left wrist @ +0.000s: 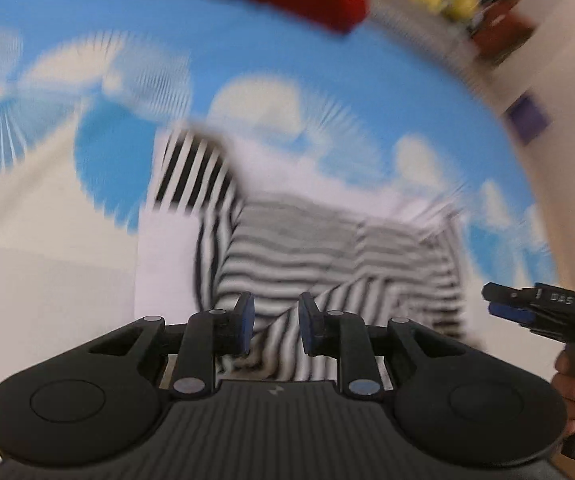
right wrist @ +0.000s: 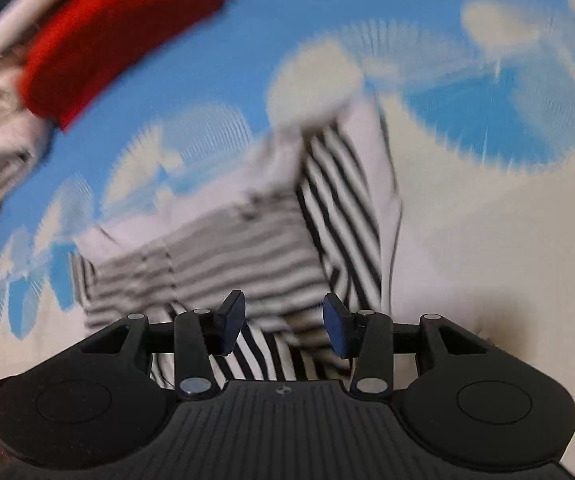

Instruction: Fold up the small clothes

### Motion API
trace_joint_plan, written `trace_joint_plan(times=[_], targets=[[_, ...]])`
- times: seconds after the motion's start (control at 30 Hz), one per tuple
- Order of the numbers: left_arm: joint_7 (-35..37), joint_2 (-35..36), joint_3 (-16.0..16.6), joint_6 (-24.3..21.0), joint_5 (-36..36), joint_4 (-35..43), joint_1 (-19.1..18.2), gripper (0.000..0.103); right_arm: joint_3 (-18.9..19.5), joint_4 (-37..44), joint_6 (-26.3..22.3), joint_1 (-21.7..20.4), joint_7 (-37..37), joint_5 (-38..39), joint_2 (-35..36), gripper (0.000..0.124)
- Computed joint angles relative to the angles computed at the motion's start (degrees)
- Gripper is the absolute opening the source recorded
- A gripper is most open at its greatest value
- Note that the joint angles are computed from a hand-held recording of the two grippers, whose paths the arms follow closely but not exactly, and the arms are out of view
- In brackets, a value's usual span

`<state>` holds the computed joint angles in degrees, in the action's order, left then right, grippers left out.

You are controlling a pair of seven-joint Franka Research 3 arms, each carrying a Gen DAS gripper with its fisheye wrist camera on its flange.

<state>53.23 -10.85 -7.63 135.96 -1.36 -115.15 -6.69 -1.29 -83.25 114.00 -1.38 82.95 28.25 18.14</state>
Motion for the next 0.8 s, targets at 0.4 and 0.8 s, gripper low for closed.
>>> trace_joint_plan(times=[0.4,0.8], targets=[[-3.06,-28.92,-3.06,-5.53,5.25,-15.47,-5.45,0.034,-6.18,-25.63,9.22,-4.11,-15.60,9.74,-28.72,0.054],[-17.72,-37.25,-2.08,-12.93,-1.47,-32.52,-12.16,0.069,-8.08,-43.27,-0.19,-7.60,-6.64,-4.99,-36.80,0.055]])
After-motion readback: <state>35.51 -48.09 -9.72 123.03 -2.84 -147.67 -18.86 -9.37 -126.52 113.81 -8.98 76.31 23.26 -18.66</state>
